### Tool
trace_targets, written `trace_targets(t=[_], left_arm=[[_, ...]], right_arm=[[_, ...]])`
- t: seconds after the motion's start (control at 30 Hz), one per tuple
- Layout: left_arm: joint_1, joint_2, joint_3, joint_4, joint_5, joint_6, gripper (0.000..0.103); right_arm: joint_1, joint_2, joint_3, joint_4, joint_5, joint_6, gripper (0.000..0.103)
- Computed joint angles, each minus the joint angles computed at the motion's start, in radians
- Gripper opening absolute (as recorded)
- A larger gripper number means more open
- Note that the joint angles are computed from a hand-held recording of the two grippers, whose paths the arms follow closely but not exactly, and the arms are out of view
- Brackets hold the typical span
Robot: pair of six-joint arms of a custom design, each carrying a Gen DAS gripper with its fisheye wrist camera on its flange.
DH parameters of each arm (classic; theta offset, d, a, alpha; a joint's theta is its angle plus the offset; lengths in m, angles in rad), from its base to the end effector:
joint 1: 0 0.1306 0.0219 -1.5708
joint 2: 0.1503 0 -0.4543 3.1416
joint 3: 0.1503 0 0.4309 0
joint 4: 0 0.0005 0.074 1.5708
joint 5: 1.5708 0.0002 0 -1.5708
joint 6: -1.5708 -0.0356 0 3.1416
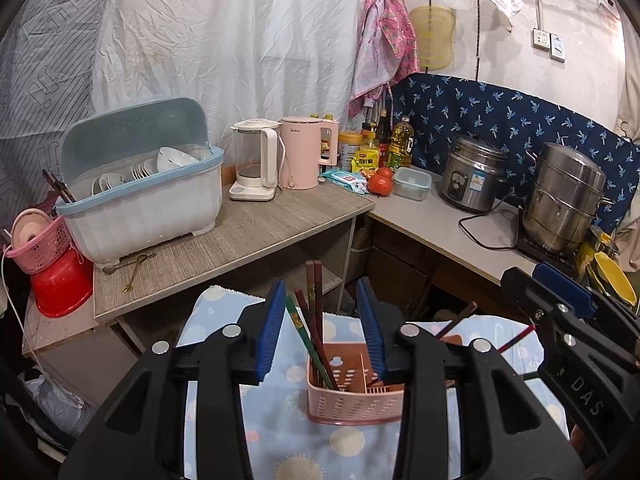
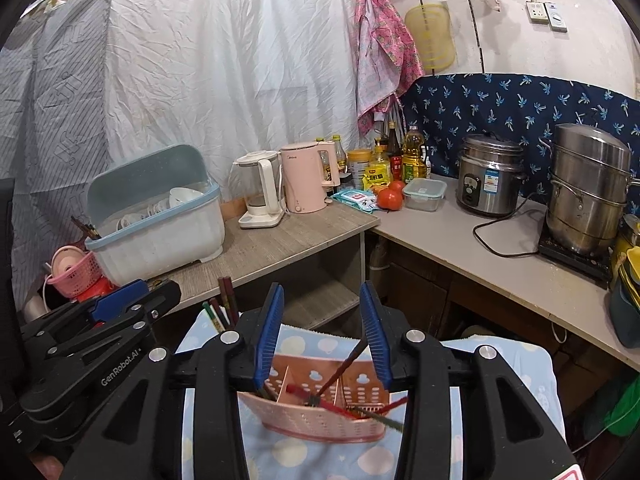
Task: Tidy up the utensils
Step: 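Lower both dark brown chopsticks into the pink caddy and open both tools, then withdraw both open tools up and back from the pink caddy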
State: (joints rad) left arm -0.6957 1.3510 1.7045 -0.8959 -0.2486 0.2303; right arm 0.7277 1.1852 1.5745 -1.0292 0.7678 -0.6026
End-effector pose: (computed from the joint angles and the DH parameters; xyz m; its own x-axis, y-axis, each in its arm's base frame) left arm 0.3795 -0.3061 0.6768 -0.4907 0.1214 -0.8628 0.3569 0.9314 -0.0719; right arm 0.3113 0.2435 0.6763 -0.4028 0.1873 -0.8959 0.2012 0.9730 0.1130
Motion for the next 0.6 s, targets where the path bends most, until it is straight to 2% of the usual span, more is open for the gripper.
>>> trace_targets(t=[0.3, 0.5, 0.6], left_arm=[[-0.045, -0.070, -0.082, -0.025, -0.054, 0.017, 0.035], [-0.089, -0.125, -0.158, -0.045, -0.105, 0.034, 0.035], [-0.102, -0.150, -0.191, -0.058, -0.101, 0.061, 0.035]], right_arm=[[0.109, -0.032, -0.053, -0.106, 0.081, -0.119, 0.043], [0.184, -0.049, -0.096, -0.206, 0.100, -0.259, 0.044], [0.216, -0.057, -0.118, -0.247, 0.095, -0.330, 0.044]])
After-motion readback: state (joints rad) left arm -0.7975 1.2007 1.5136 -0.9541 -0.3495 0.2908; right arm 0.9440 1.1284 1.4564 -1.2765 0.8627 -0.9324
